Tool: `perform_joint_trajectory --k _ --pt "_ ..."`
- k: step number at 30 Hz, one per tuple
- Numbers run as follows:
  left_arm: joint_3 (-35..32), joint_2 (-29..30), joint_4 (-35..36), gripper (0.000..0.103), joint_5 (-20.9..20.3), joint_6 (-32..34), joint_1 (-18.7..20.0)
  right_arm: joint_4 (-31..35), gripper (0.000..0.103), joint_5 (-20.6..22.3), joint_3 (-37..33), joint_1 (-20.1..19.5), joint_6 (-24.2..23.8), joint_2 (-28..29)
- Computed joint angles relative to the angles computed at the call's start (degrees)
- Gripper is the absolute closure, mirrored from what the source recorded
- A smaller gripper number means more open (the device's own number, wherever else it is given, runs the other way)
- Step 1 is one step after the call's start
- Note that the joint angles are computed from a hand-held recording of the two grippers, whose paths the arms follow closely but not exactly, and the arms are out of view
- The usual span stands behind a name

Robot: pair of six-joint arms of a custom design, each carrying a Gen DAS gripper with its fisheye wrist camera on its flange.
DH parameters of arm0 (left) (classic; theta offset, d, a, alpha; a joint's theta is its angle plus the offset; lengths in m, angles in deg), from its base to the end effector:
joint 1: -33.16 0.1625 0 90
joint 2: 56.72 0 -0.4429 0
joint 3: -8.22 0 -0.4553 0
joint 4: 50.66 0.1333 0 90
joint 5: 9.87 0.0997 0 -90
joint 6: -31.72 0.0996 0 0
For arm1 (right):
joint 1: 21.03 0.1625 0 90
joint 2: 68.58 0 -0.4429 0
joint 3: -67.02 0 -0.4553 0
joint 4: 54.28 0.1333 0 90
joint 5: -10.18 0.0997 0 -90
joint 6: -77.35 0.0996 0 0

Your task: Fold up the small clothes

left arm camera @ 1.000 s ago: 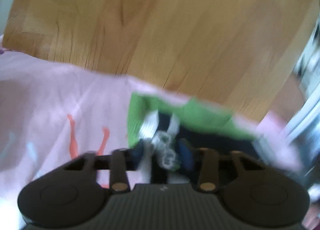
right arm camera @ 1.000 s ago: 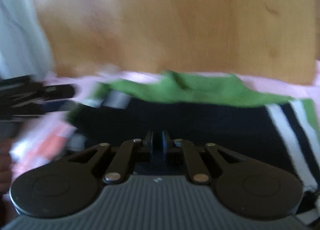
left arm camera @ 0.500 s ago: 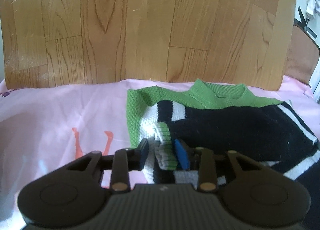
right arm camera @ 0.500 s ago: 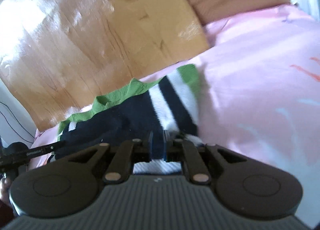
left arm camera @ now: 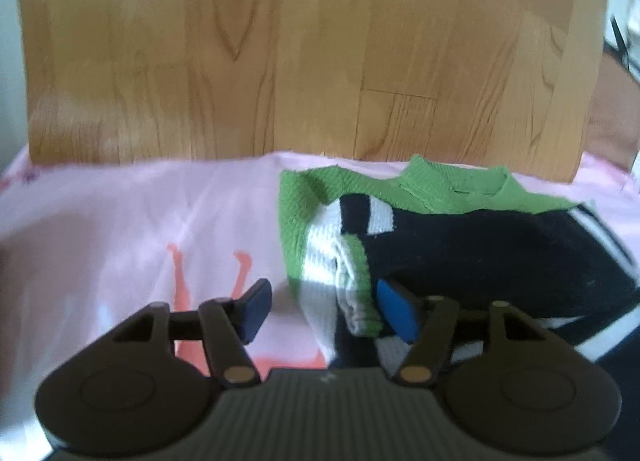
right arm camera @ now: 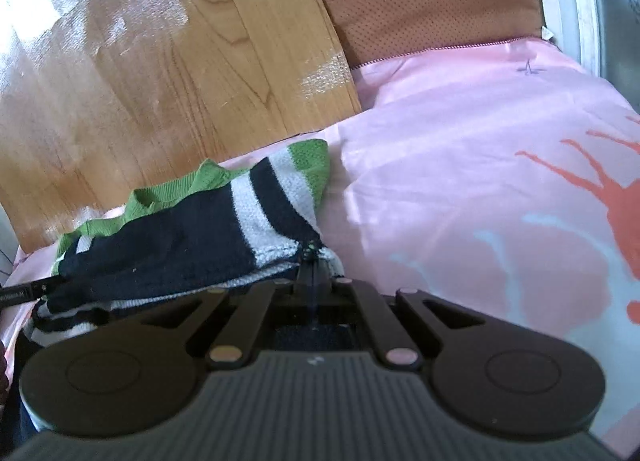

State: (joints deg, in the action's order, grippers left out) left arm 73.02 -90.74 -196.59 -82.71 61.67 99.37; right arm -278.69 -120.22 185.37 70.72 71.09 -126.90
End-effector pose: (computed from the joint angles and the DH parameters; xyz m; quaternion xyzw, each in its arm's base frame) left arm -0.2097 -0.8790 0.1335 0.4072 0.8756 -0.2071 0.1570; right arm 0.0858 -0.5576 0.2206 -0.1560 -0.7604 0.5560 0.2972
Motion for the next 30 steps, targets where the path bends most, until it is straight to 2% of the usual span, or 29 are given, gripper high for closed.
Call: perform_joint_trajectory --k 3,6,10,12,14,20,21,23,24,26,27,30 --pt "5.38 -5.11 0.63 0.046 -3.03 -0.06 0.46 -2.59 0.094 1.92 3.12 0.83 1.90 -0.55" --pt "13.80 -11.88 -0.54 0.045 -5.47 2.81 0.78 -3.23 0.094 3.13 6.72 1.90 2.92 -1.87" --pt "23.49 -21.26 3.46 0.044 -10.27 4.55 2.34 -3.51 0.093 3.47 10.07 3.44 3.29 -2.88" --pt "27.62 -24.85 3.79 0.044 -9.20 4.82 2.60 -3.24 0.085 4.56 10.86 4.41 2.32 -2.75" --pt "32.26 -28.64 2.44 0.044 -7.82 4.93 2.63 -3.01 0.079 5.09 10.06 5.96 -1.25 -1.38" --pt "40.51 -36.60 1.61 0.044 -6.24 2.16 2.34 13.68 0.079 18.94 8.18 8.26 -6.43 0.53" --pt "41.45 -37.74 1.87 0.044 -5.93 1.37 2.25 14.42 0.075 20.79 8.05 8.92 -8.49 1.79" --pt "42.65 -39.41 2.89 0.045 -5.52 0.30 2.26 13.41 0.065 21.13 8.07 10.49 -12.88 3.44" --pt "43.15 -40.11 3.46 0.045 -5.18 0.05 2.19 14.34 0.065 23.02 8.62 10.38 -13.01 2.83" --pt "44.45 -41.49 4.29 0.044 -4.08 0.21 1.69 14.79 0.066 27.81 10.67 9.01 -10.19 0.48" --pt "44.91 -42.00 4.63 0.044 -3.64 0.41 1.49 13.36 0.066 28.22 11.66 8.73 -9.25 -0.18" --pt "45.83 -42.95 5.14 0.045 -2.90 0.82 1.13 5.39 0.066 24.69 15.37 8.91 -7.80 -1.72"
